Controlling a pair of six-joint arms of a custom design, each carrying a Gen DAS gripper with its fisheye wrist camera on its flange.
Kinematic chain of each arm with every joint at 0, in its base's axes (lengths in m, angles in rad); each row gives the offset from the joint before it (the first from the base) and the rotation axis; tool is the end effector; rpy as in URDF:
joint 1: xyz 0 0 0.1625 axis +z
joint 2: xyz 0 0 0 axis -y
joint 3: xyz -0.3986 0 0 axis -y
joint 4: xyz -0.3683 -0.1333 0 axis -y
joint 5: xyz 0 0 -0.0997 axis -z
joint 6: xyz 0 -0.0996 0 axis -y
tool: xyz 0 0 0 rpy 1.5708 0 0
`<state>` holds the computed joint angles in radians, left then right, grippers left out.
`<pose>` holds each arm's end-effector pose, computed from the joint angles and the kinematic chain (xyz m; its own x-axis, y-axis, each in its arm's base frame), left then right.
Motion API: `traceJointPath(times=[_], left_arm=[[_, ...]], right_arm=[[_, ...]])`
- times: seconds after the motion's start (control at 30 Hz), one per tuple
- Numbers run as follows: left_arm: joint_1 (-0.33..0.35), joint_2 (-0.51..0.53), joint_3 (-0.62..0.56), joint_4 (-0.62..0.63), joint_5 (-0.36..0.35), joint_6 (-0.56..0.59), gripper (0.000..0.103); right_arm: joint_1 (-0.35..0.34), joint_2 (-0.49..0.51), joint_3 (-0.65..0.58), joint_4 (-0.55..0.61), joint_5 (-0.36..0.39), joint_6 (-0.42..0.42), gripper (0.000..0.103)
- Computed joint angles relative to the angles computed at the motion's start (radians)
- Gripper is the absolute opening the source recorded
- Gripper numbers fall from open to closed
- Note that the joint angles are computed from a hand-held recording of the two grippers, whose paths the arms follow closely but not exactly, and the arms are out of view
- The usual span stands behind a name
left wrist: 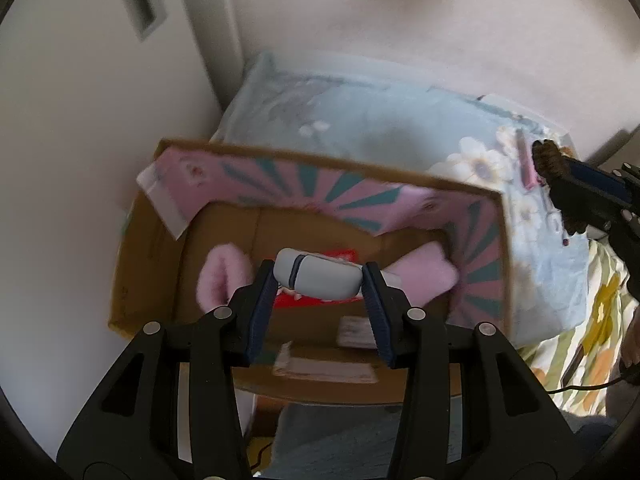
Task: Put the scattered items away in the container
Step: 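Carry the clip and hair tie into the box and release them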
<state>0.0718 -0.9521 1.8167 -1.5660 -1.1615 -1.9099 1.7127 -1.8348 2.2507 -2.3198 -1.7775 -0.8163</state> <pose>-0.4511 -0.2058 0.0719 -0.6860 -0.3553 -0.6350 0.0098 0.8681 -0.4963 0.1625 -0.3394 0.3390 -0.5727 -0.7309 0.3711 -0.8044 0.5883 -0.0826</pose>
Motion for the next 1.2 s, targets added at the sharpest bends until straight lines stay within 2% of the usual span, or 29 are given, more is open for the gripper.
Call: traceJointPath(times=[0.23, 0.47, 0.53, 0.57, 0.6, 0.63, 0.73, 0.8, 0.9, 1.0, 1.2], left_arm=[[-0.008, -0.055, 0.091, -0.044, -0.047, -0.04, 0.04], [-0.007, -0.085, 0.13, -0.077, -0.052, -0.039, 0.041], [-0.001, -0.086, 0.125, -0.075, -0.053, -0.03, 0.056], [0.004, -0.082, 0.114, -0.058, -0.056, -0.028, 0.076], [0.007, -0.077, 0.104, -0.041, -0.057, -0.029, 0.088], [0.007, -0.074, 0.096, -0.026, -0.052, -0.031, 0.088], [-0.001, -0.081, 0.094, -0.015, -0.036, -0.041, 0.089], [0.0, -0.09, 0.098, -0.013, -0.031, -0.058, 0.089], [-0.002, -0.098, 0.092, 0.012, -0.03, -0.088, 0.089], [-0.008, -0.102, 0.071, 0.052, -0.013, -0.107, 0.089], [-0.005, -0.07, -0.033, 0.152, 0.079, -0.077, 0.089]], right_arm=[[0.056, 0.114, 0.018, 0.038, -0.034, 0.038, 0.016], [0.08, 0.161, 0.031, 0.039, -0.073, 0.054, 0.016], [0.09, 0.178, 0.026, 0.053, -0.101, 0.072, 0.024], [0.097, 0.187, 0.028, 0.046, -0.12, 0.087, 0.038], [0.104, 0.193, 0.034, 0.026, -0.145, 0.104, 0.051], [0.108, 0.194, 0.039, 0.007, -0.16, 0.114, 0.054], [0.086, 0.164, 0.039, 0.012, -0.117, 0.115, 0.057], [0.084, 0.158, 0.042, -0.007, -0.126, 0.121, 0.061], [0.073, 0.148, 0.042, -0.016, -0.132, 0.127, 0.061], [0.053, 0.122, 0.035, 0.002, -0.105, 0.136, 0.061], [0.043, 0.078, 0.044, -0.021, -0.104, 0.134, 0.061]])
